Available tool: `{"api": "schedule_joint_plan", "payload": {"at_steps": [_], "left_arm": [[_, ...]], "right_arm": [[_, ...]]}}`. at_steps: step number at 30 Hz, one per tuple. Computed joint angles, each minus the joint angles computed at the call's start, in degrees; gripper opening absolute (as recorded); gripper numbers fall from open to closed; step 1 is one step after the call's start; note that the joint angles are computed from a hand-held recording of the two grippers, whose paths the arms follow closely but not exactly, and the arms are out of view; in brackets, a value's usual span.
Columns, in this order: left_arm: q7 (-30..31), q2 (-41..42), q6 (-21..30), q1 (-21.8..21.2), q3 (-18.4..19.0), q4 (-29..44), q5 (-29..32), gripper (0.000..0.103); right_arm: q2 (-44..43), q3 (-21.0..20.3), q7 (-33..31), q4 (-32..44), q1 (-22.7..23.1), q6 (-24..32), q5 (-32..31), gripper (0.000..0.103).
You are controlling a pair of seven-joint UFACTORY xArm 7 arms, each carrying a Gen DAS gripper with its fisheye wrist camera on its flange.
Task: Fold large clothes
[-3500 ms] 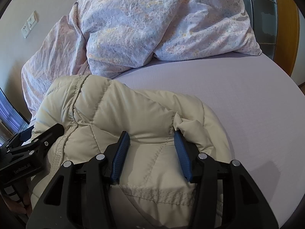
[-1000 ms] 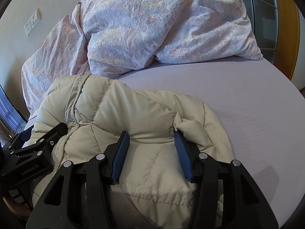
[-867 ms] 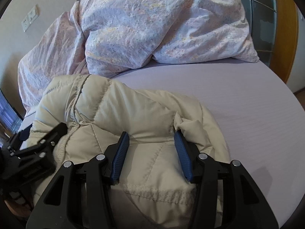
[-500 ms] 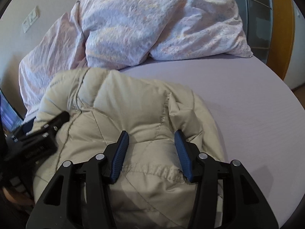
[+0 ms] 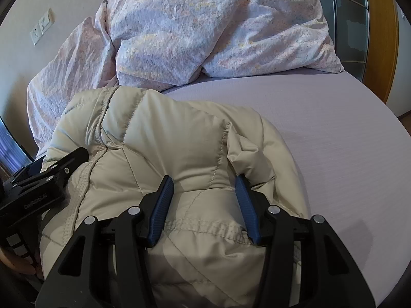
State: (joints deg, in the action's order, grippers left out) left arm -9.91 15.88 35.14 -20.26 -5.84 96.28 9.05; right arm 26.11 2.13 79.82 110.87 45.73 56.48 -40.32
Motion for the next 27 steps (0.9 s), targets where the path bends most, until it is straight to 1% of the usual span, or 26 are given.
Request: {"api": "schedule_joint_plan", "payload": {"at_steps": [6,10,16,17,19,20,22,24,26,27], "left_arm": [[2.8,-2.5,0.4,1.2,-0.9,-2.6,-2.7,0.101],[4.8,-4.4,-1.5,2.2,-1.3,-5.8,-4.9,0.101],[5.6,-4.0,1.8,2.1,-1.3,-3.8,-5.0,0.101],[5.5,-3.9,1.6,2.1,-1.3,-3.8,-5.0,0.101],[6.3,-4.5,2.4,2.6,-1.5,-3.8,-6.4,0.101],[6.6,-5.0,2.3,2.7,-1.5,-4.2,-6.9,0.101],[7.2,-6.0,2.4,3.1,-1.5,-5.1,-7.7,0.101],[7.7,-7.3,2.3,3.4,-1.4,-6.1,-7.9,0.101],[8.5,-8.3,2.5,3.8,-1.4,-6.6,-8.2,0.101],[9.1,-8.8,2.8,4.1,-1.4,-6.7,-8.8,0.101]], "right_arm": [[-0.1,0.0,0.7,0.0,0.1,0.2,0.1,0.052],[-0.8,0.0,2.2,-1.6,0.2,-0.7,-0.8,0.052],[-0.6,0.8,1.4,-0.3,-0.7,0.1,1.7,0.054],[-0.8,0.8,1.4,-0.3,-0.9,0.1,2.3,0.055],[-1.8,1.3,1.3,-1.3,-1.6,-1.1,3.9,0.062],[-2.3,1.4,1.4,-1.8,-1.8,-1.7,4.3,0.063],[-3.5,1.9,0.9,-2.9,-2.4,-2.7,5.2,0.074],[-4.1,2.1,1.0,-3.4,-2.6,-2.9,5.4,0.079],[-5.6,2.1,2.4,-4.3,-2.6,-2.4,5.2,0.087],[-6.4,2.1,3.3,-5.0,-2.8,-2.0,5.3,0.095]]}}
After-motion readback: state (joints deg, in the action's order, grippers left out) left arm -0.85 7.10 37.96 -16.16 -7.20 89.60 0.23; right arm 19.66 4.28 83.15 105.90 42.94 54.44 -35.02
